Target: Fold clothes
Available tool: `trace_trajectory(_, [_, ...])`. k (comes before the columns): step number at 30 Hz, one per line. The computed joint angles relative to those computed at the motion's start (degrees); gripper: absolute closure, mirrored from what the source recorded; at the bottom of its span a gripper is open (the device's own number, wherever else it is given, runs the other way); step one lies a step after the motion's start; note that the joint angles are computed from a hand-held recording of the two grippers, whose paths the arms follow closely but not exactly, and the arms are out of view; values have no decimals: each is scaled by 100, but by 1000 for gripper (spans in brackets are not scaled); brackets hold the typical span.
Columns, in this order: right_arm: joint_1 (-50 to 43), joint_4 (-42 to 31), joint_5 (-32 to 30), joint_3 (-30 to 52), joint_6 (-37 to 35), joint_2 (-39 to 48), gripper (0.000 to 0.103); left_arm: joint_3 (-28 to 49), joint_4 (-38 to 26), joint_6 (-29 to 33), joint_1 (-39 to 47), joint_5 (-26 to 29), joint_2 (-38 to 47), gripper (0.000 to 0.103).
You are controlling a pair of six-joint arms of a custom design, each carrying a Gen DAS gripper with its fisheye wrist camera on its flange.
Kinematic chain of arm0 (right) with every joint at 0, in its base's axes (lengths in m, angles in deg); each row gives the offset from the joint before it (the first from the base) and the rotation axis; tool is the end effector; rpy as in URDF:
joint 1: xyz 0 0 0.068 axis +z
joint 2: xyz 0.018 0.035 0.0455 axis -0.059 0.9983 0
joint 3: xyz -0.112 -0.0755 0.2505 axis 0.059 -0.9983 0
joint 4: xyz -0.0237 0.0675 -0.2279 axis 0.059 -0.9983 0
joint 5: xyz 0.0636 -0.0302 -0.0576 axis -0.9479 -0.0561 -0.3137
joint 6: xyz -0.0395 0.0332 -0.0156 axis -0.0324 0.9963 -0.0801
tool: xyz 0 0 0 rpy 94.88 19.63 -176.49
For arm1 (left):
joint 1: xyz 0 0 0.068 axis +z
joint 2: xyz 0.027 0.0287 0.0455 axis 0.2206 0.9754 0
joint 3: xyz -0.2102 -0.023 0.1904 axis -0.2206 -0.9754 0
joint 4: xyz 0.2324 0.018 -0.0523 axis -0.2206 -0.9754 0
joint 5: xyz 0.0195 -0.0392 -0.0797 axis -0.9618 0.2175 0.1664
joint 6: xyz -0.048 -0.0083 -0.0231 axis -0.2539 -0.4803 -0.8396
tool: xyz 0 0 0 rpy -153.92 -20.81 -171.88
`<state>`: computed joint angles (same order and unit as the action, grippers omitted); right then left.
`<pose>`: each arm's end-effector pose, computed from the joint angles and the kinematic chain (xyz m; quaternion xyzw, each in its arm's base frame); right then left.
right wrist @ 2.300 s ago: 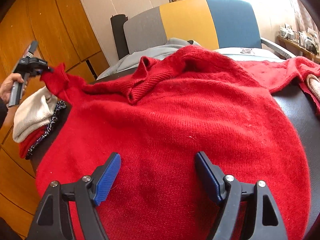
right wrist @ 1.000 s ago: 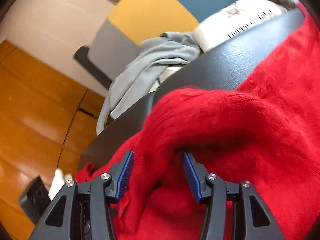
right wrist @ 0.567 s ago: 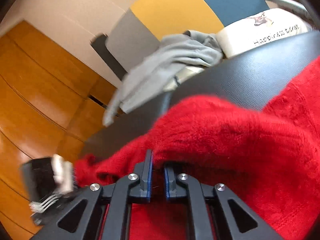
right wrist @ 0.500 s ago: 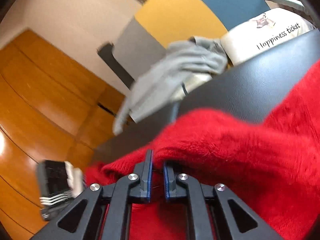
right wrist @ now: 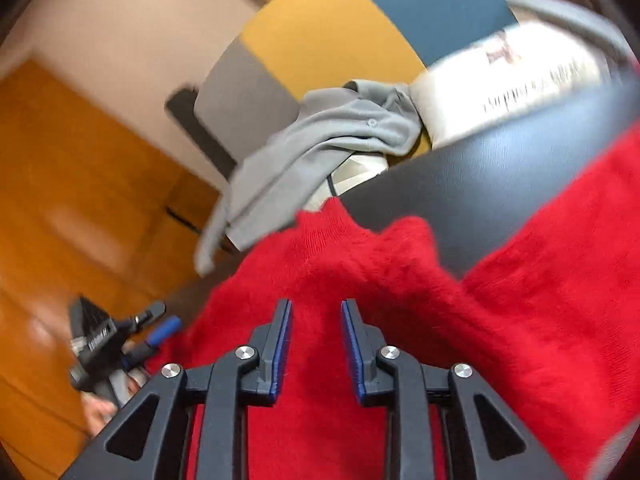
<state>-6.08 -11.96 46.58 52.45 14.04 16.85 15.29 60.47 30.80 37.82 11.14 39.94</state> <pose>0.1670 0.0143 0.1144 0.0008 0.8893 0.3367 0.3095 0.2039 0.0687 0.1577 -0.0545 0.9090 -0.2808 0.3032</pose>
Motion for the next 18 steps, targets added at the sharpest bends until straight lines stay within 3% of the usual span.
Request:
trace_trajectory(3, [507,-970,838,207,-434,-900,77,-375,319,315,-120,-360,0,44])
trace_trajectory(6, [1340,-949,1628,407,-396,-863,77,-686,877,292,-509,-674,-37,43])
trace_trajectory(12, [2443,196,2664,972,10,1371,77,-959,2161,219,-1241,-1744,465,43])
trace_trajectory(14, [2716,534,3128,1183,54,2076,79,-1143,3018,356,-1340,-2077,899,40])
trace_trajectory(15, [2825,1002,3357,1116,45,2262,79,-1130,3166,403,-1375,-2165,987,38])
trace_trajectory(18, [2920,1025,3700,1501,87,2596,79,-809,3252,465,-1348,-2262,1340,35])
